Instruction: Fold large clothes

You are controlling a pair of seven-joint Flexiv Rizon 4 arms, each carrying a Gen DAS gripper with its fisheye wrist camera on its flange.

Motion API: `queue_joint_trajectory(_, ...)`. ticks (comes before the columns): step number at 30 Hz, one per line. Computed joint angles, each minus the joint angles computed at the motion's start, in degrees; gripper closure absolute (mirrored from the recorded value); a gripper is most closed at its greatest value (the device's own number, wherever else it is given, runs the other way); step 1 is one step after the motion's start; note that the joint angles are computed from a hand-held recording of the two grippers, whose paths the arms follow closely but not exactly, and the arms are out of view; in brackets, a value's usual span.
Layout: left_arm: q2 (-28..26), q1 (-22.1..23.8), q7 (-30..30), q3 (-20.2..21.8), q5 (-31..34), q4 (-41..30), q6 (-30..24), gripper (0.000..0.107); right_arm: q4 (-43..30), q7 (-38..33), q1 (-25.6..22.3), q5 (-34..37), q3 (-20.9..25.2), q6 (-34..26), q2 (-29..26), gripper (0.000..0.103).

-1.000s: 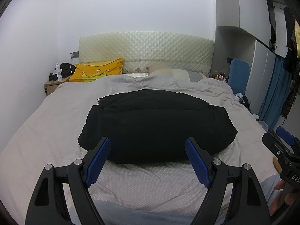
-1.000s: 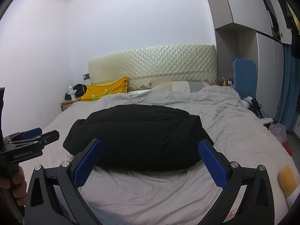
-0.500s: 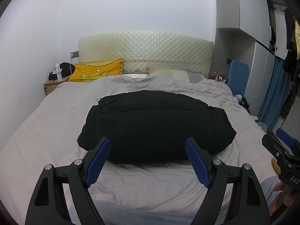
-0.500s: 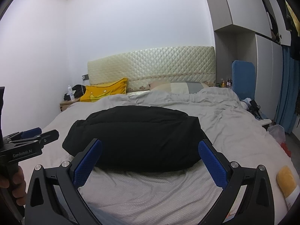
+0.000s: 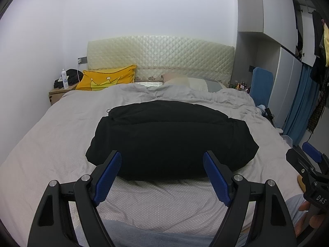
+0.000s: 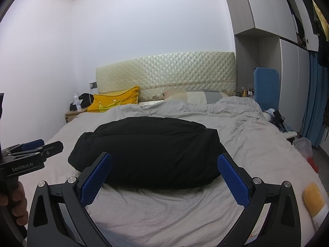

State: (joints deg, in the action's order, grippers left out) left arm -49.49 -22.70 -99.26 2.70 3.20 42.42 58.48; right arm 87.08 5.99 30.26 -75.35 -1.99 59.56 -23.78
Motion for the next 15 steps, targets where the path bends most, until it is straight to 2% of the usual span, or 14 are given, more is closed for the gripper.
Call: queue_joint_trajectory(15,1.25,-0.18,-0.28,0.16,0.66,1.54,0.57,0.025,0.25,0.69,0.04,-0.86,0.15,-0.15,0.23,0.000)
